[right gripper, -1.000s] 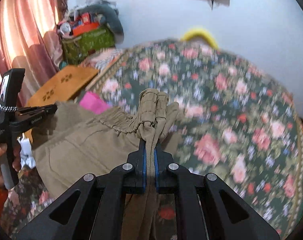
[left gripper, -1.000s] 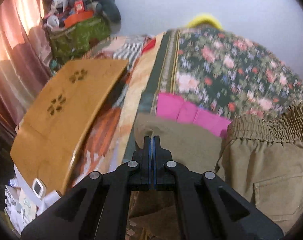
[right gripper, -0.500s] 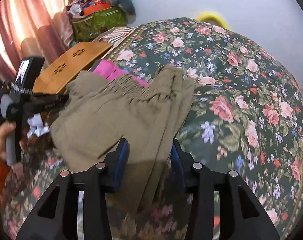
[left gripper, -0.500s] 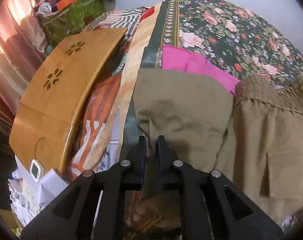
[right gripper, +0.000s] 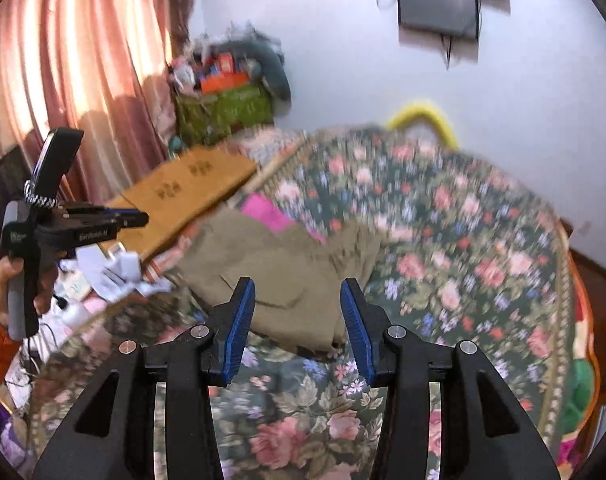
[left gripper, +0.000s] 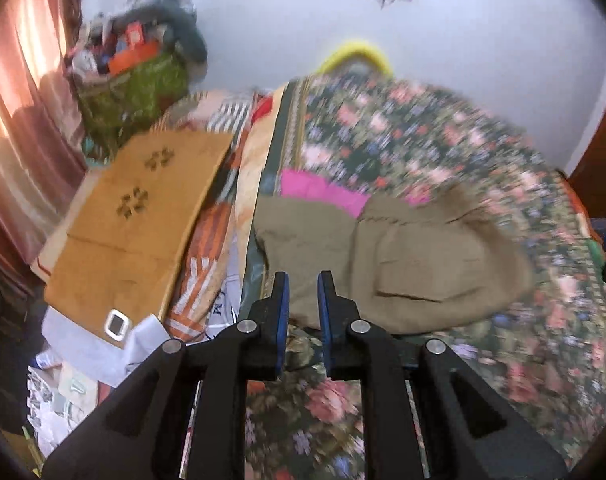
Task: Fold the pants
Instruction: 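Open both grippers and raise them away from the folded pants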
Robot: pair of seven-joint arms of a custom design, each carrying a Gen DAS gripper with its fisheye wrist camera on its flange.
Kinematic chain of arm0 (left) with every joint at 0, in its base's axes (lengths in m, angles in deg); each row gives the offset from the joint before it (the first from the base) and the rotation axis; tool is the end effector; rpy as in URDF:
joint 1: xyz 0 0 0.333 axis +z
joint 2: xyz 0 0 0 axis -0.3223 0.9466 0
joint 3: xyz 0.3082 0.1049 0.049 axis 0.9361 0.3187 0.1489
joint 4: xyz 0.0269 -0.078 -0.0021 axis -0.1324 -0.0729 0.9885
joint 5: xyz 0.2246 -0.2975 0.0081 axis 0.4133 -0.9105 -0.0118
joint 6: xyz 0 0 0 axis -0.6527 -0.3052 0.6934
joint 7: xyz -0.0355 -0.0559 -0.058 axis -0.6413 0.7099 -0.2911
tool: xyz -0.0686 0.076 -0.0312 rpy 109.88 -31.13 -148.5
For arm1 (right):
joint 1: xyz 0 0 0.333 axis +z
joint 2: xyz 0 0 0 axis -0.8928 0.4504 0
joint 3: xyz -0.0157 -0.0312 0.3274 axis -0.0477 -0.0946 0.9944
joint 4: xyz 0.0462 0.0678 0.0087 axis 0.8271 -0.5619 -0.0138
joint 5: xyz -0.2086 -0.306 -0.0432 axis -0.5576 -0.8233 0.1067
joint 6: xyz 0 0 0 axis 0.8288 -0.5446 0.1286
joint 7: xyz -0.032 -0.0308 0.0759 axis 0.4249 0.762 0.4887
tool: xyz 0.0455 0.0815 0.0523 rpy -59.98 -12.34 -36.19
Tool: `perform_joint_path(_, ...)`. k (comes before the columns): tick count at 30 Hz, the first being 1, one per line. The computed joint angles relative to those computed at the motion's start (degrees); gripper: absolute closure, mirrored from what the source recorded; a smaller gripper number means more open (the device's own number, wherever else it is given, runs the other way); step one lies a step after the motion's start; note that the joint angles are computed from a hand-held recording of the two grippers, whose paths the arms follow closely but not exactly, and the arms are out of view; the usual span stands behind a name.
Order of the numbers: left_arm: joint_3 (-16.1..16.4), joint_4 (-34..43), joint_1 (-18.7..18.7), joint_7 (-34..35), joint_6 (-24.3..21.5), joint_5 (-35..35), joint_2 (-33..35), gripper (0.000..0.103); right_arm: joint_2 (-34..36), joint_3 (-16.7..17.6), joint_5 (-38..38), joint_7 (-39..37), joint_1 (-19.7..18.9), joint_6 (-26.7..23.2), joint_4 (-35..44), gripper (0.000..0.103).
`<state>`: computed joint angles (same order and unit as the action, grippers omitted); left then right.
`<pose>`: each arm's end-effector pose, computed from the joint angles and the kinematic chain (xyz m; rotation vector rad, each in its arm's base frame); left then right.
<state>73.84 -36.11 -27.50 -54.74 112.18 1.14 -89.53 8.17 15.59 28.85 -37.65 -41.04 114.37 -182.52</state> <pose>0.4852 -0.2104 0.5455 -2.0757 1.4106 -0.5297 0.5277 0.2908 0.6113 -2.1195 0.8079 -0.2945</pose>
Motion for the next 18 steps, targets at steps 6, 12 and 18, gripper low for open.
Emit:
perform_joint_path(6, -5.6, 0.2, -1.5, -5.6, -2.5, 5.4, -9.2, 0.089, -10.8, -1.9, 13.8, -9.6, 2.5, 3.1, -6.7, 0.062)
perform_joint_path(12, -13.0, 3.0, -2.3, -9.2, -7.8, 11.5, -14.7, 0.089, -20.7, -5.8, 25.2, -20.1, 8.7, 7.9, -13.3, 0.062)
perform_joint_path(18, -21.5, 5.9, -2.8, -13.4, -17.0, 16.9, -16.8, 0.087, -28.5, -7.9, 32.8, -27.1, 14.7, 13.2, -19.0, 0.062)
